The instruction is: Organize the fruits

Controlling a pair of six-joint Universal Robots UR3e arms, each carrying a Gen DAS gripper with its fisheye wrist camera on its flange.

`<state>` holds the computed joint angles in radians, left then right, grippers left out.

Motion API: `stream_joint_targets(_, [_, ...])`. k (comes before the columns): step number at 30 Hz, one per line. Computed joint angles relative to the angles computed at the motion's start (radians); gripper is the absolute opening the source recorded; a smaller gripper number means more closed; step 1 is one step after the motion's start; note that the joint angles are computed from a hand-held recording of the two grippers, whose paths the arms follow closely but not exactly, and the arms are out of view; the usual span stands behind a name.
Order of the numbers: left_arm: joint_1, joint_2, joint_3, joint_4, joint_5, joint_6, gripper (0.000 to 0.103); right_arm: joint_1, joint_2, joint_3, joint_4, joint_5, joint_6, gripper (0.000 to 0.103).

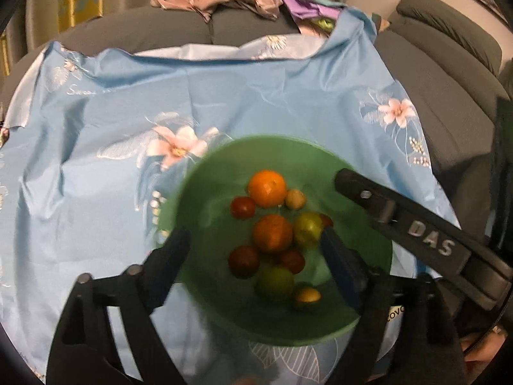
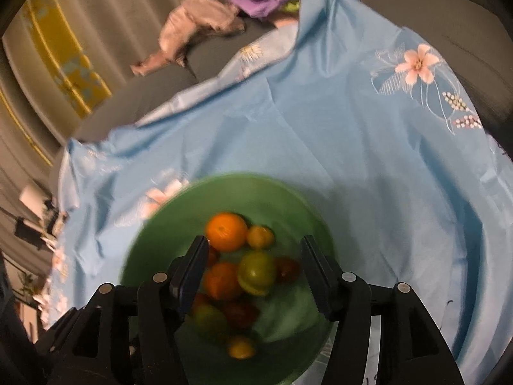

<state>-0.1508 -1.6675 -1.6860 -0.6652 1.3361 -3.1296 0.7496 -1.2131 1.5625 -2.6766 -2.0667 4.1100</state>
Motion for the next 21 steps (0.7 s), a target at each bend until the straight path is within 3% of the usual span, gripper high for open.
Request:
stream_joint_targets(4, [0.021,0.063,-0.041,0.034,-0.001,-0.004,0.101,0.03,-0.005,0.002,-0.054,-0.06,-0.019,0.067])
stream_joint_targets(11, [0.058,0.12,-0.076,0.036,-0.06,-0.003,0.102,0.04,-0.016,0.003,-0.038,-0.108,-0.004,0.067])
stream_joint_targets(21, [0.024,0.108,-0.07,0.033,-0.015,0.0,0.102,0.038,-0.021,0.001,-0.004,-0.104,0.006,0.067])
